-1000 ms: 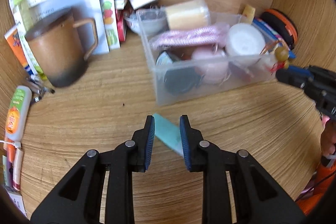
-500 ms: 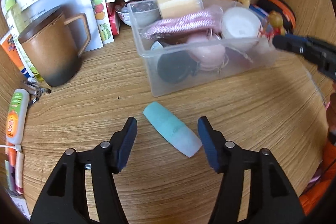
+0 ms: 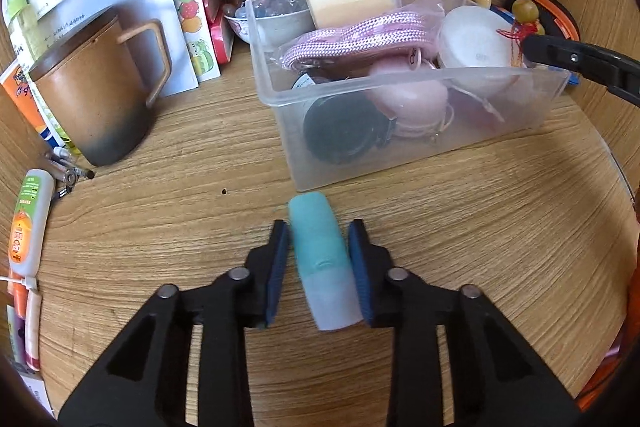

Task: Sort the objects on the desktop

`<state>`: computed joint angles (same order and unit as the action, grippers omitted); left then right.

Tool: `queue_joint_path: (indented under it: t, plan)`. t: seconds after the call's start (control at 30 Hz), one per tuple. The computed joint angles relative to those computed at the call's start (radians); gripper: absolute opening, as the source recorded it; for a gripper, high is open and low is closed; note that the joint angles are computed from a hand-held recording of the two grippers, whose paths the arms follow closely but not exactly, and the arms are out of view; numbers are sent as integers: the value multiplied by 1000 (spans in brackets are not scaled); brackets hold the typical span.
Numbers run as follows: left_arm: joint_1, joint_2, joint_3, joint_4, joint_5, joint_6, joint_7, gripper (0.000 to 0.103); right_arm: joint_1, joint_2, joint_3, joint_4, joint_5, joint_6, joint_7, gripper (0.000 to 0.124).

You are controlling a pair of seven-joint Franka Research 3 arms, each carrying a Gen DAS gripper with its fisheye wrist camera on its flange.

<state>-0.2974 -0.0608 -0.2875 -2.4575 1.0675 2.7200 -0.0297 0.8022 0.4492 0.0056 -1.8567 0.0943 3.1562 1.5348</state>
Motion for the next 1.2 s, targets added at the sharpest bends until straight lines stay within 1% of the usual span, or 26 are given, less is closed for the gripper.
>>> queue_joint_path:
  t: [0.07, 0.13, 0.27, 0.4, 0.47, 0.57, 0.6, 0.67, 0.73, 0.77, 0.87, 0.93, 1.0, 1.03, 1.1, 1.17, 1.2]
  plan:
    - [2, -1, 2, 0, 4, 3, -17, 24, 13, 5, -20, 5, 0, -9, 13, 15]
    - [9, -8, 6, -12, 21, 31, -44, 24, 7, 8, -18, 7, 2, -18, 21, 15]
    - [23, -36, 7, -44, 32, 52, -87, 24, 7, 4, -30, -2, -4, -17, 39, 15]
    - [44, -72, 0, -79, 61, 75, -156, 24, 28, 7, -68, -1, -16, -23, 75, 15]
    - [55, -90, -6, -91, 83, 79, -194, 24, 24, 9, -69, 5, -21, -31, 87, 15]
    - [63, -122, -17, -107, 89, 55, -225, 24, 19, 16, -73, 17, -30, -48, 108, 15]
    - [68, -132, -17, -112, 89, 55, -231, 24, 8, 18, -64, 22, -31, -55, 110, 15]
    - [78, -160, -21, -124, 99, 53, -247, 24, 29, 23, -91, 30, -50, -65, 137, 15]
    - [88, -187, -27, -131, 113, 57, -263, 24, 28, 29, -94, 43, -64, -82, 156, 15]
    - [94, -205, -33, -133, 126, 55, -274, 24, 39, 32, -109, 49, -77, -88, 173, 15]
    - [105, -229, -45, -118, 144, 51, -266, 24, 70, 43, -151, 68, -126, -115, 228, 15]
    - [112, -233, -51, -100, 153, 42, -254, 24, 67, 44, -148, 75, -151, -130, 250, 15]
    - [118, -223, -46, -76, 167, 64, -236, 24, 95, 43, -178, 75, -196, -137, 291, 15]
    - [121, -211, -48, -59, 172, 62, -229, 24, 92, 41, -173, 74, -210, -138, 300, 15]
    - [122, -188, -47, -29, 184, 69, -207, 24, 63, 35, -138, 69, -218, -138, 295, 15]
    - [122, -157, -39, 2, 195, 90, -187, 24, 65, 32, -141, 70, -236, -147, 312, 16]
    - [120, -146, -37, 13, 197, 89, -180, 24, 67, 30, -143, 68, -248, -147, 320, 19]
